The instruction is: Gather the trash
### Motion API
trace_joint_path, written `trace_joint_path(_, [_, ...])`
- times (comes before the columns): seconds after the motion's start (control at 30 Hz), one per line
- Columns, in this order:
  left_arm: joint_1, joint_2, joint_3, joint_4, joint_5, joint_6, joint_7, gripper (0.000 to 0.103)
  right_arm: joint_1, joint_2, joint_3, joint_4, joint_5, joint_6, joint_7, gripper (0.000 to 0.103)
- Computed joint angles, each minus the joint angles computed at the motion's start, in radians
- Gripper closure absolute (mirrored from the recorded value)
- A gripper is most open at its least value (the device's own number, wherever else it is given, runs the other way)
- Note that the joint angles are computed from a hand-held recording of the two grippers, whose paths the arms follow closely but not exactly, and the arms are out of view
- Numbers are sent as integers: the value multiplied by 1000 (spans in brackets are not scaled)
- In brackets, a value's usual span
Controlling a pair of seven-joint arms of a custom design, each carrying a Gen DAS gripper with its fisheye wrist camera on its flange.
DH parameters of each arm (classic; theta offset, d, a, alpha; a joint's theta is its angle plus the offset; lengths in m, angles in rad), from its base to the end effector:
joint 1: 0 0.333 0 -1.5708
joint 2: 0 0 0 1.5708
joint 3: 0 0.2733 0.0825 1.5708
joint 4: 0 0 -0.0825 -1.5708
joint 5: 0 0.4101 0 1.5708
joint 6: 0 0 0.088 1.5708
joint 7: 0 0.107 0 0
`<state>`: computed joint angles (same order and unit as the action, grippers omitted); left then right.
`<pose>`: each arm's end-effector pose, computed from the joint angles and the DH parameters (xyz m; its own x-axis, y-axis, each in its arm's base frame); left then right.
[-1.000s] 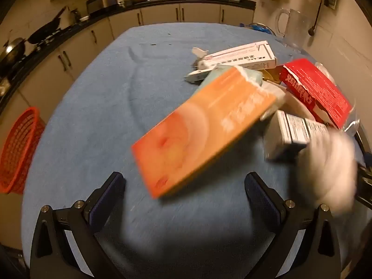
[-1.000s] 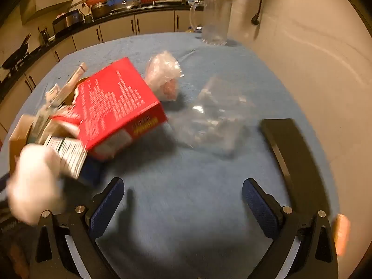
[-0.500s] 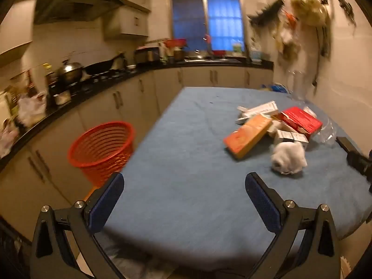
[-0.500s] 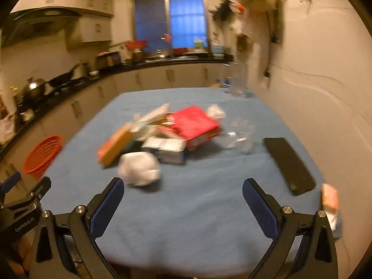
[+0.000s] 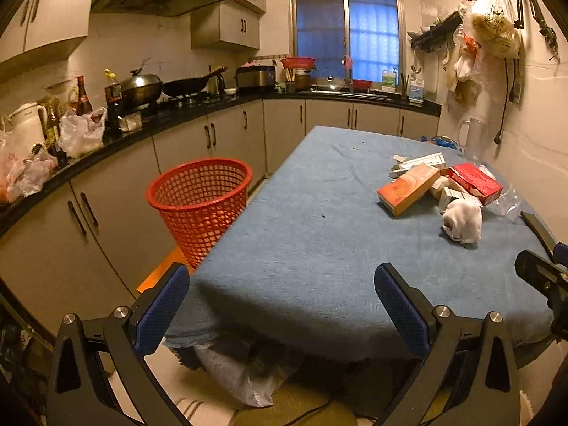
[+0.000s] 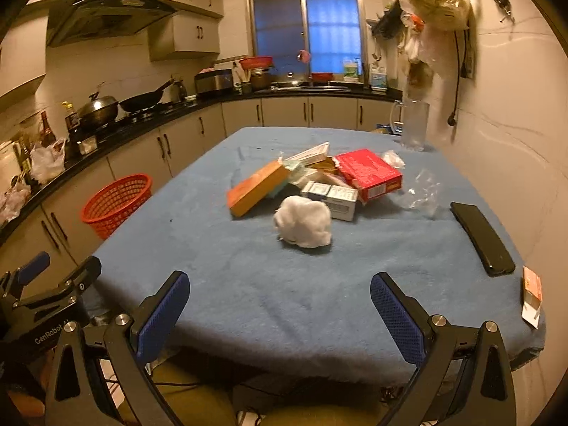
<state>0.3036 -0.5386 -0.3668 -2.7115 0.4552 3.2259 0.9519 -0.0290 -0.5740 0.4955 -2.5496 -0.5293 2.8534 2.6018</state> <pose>0.4489 -0.0696 0.4379 0.0408 -0.9988 -0.0252 -0.5260 0.0000 -0.8505 0.4129 0.2449 0.4752 -0.0360 -0.9974 -0.0629 -0.5866 0.0721 -0.8066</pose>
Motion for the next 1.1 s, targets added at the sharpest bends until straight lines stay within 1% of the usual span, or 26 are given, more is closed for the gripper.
trace_joint_path(0.1, [5,11,7,7,-3,-9,2,0,-5,28,10,22,-10,-7,6,0])
trace_joint_path(0.17, [-12,23,28,13,-6,-20,5,0,0,41,7,31,-17,-17,8,0])
trace_joint_path(0.3, [-27,25,44,9,-5,-30,-5,0,18,50,-8,33,-34,-28,12,0])
trace_joint_path(0.4, [-27,25,42,10,1,-34,-13,0,24,48,-13,32,-52,-34,23,0])
trace_joint_path(0.43, [-19,24,33,10,5,-33,-17,0,27,47,-17,30,-56,-32,25,0])
trace_joint_path(0.53, [-37,30,55,11,9,-32,-8,0,29,48,-22,29,-65,-33,35,0])
trace_joint_path(0.67, [-48,36,68,13,12,-36,0,0,37,54,-29,32,-71,-35,37,0])
trace_joint_path(0.9, [-44,40,62,13,13,-32,-4,0,50,68,-43,39,-77,-39,36,0])
trace_joint_path(0.93, [-37,39,55,13,14,-32,-7,0,52,68,-45,38,-79,-39,36,0])
trace_joint_path(1.1, [-44,42,64,14,14,-32,-3,0,57,75,-49,41,-87,-44,40,0])
